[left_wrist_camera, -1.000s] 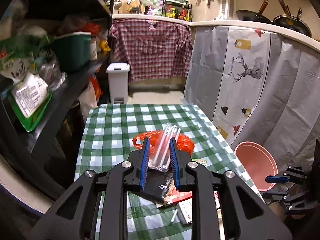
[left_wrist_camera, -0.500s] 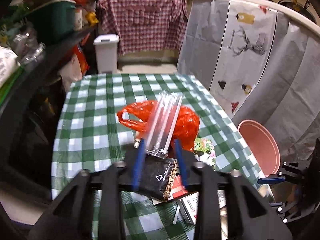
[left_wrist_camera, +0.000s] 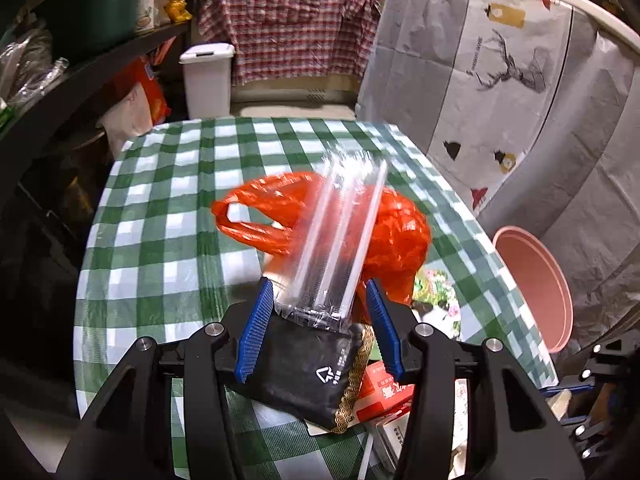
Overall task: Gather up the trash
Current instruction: 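Grasp the clear straws with the left gripper while the right gripper grasps the tissue, then carry the straws and tissue over the pink bin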
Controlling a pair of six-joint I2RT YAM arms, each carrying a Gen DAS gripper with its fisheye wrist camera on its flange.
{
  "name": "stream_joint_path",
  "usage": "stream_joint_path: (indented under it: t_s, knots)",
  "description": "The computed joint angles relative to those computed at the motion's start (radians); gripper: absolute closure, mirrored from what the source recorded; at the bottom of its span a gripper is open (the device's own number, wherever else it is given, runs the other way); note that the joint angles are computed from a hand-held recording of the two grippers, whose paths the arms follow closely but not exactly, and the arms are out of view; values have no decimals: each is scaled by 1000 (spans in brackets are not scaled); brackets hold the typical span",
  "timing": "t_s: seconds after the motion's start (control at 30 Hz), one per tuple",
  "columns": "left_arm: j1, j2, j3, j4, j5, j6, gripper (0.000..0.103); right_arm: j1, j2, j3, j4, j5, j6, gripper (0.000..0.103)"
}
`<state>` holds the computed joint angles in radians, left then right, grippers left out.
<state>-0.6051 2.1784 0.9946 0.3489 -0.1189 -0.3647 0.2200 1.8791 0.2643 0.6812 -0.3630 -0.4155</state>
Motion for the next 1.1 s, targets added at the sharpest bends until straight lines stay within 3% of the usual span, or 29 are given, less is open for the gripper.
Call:
stream_joint_path:
  t_s: [0.2, 0.27, 0.67, 1.1]
  knots:
    - [-18, 6, 4, -18, -38, 18, 89, -31, -103, -40, -56, -55, 2, 91]
    - [-21, -6, 0, -25, -55, 14, 95, -46, -148, -57, -74, -77, 10, 93]
    - [-50, -166, -123, -18, -127, -41, 98, -170, -426, -167, -113, -98, 53, 94]
    - [-203, -252, -156, -50, -242, -144, 98, -296, -536, -199, -60, -57, 146, 94]
